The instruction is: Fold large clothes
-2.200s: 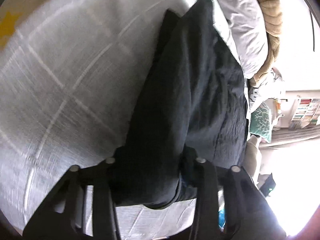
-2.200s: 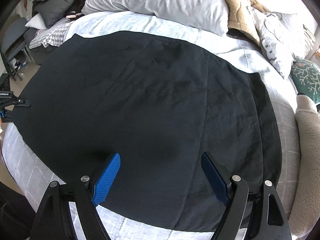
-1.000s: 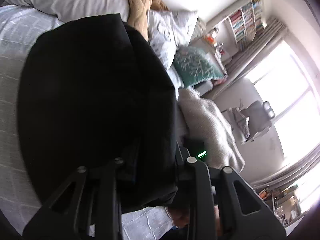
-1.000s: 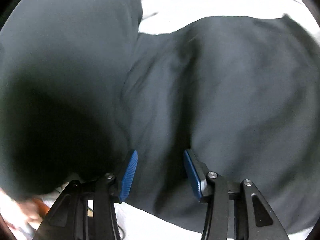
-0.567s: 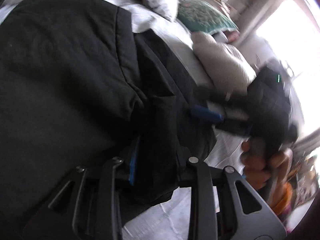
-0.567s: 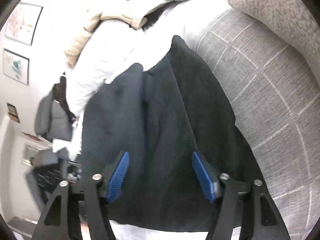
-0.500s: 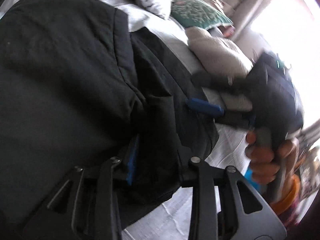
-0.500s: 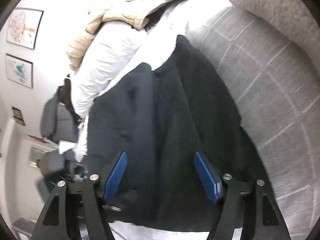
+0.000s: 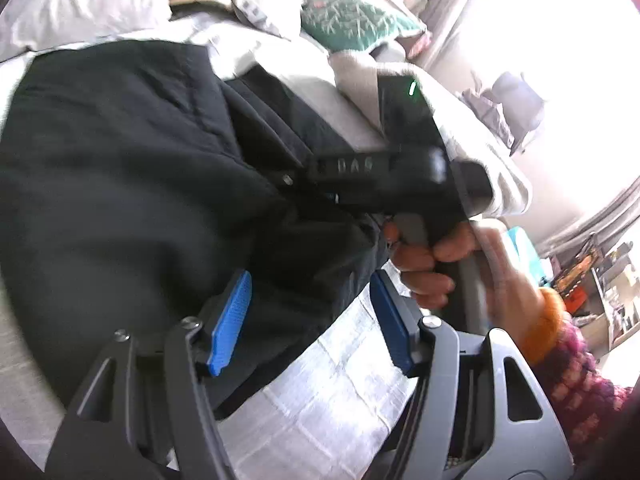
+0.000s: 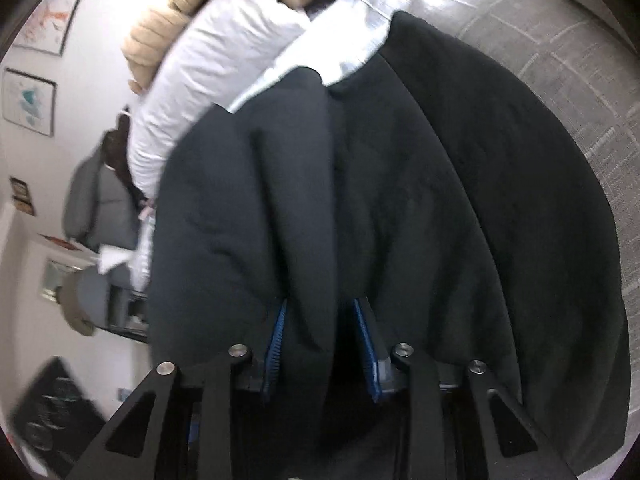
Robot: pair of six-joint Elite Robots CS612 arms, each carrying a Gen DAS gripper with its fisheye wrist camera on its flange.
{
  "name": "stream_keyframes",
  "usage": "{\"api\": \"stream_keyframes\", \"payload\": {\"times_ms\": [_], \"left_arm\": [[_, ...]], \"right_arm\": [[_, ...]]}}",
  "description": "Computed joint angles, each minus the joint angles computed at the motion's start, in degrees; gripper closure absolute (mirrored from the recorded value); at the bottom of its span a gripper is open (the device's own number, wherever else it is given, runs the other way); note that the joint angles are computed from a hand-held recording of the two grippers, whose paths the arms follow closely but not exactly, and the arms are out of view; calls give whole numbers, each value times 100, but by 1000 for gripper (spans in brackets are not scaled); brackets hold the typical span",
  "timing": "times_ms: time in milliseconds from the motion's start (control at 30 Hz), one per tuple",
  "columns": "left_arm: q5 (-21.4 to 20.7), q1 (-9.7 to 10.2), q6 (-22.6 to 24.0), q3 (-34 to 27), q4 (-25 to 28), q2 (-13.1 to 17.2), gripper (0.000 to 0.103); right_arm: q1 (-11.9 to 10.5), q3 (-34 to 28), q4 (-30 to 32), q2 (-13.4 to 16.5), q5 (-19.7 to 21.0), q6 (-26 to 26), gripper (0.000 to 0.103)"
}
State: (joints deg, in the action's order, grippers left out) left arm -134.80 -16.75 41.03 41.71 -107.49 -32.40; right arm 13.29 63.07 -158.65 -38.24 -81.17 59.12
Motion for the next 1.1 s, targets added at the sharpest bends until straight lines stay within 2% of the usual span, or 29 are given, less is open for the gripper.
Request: {"api": "stream_keyframes", "payload": {"times_ms": [67,133,200,300,367,433,500,533,567,633,733,800,867,967,1033,1100], "left_arm": [[-101,120,-323,60,-474,-28,33],[-162,261,-1026,36,-1296,34,31],[-38,361,-1720,-164,-1808,188,31],[520,440,-2688,-626,-2229,513,31],[739,457,-3069,-1074,-1959,783,31],[696,476,-3105,-1446,-1429,995,31],[585,460,-2986,-1711,-957,1148,31],[514,458,-2904,-1707,-874,1150,31],[555,441,-2835,-1525,-1029,1061,31],[714,406,-2673,-1200,-1279,891,31],[934,326,-2683,-1058,-1490,826,30],[1032,315,-2697,-1031,-1542,812,28],[1124,290,-2703,-1010,-1628,809,27],[1236,250,-2719,-1035,-1688,800,27],[1088,265,-2851,-1033,-1770,795,27],[870,278,-2985,-929,-2092,758,27]], "right_arm": [[-8,-46,83,19,24,-41,73],[-16,-23,12,14,85,-20,70],[-42,10,-143,8,223,151,67],[-77,150,-571,-15,349,490,49],[-107,280,-1041,-35,430,790,34],[-139,318,-1481,1,561,1107,28],[-165,304,-1911,78,736,1372,27],[-176,241,-2057,141,849,1459,26],[-176,157,-2073,193,919,1471,25],[-155,-65,-1769,274,1004,1300,23],[-84,-510,-920,400,980,838,23],[-26,-811,-226,465,905,365,28],[45,-1064,285,511,671,-168,58],[178,-1365,753,540,70,-760,73],[261,-1421,682,497,-317,-973,76],[291,-1283,299,380,-523,-1080,78]]}}
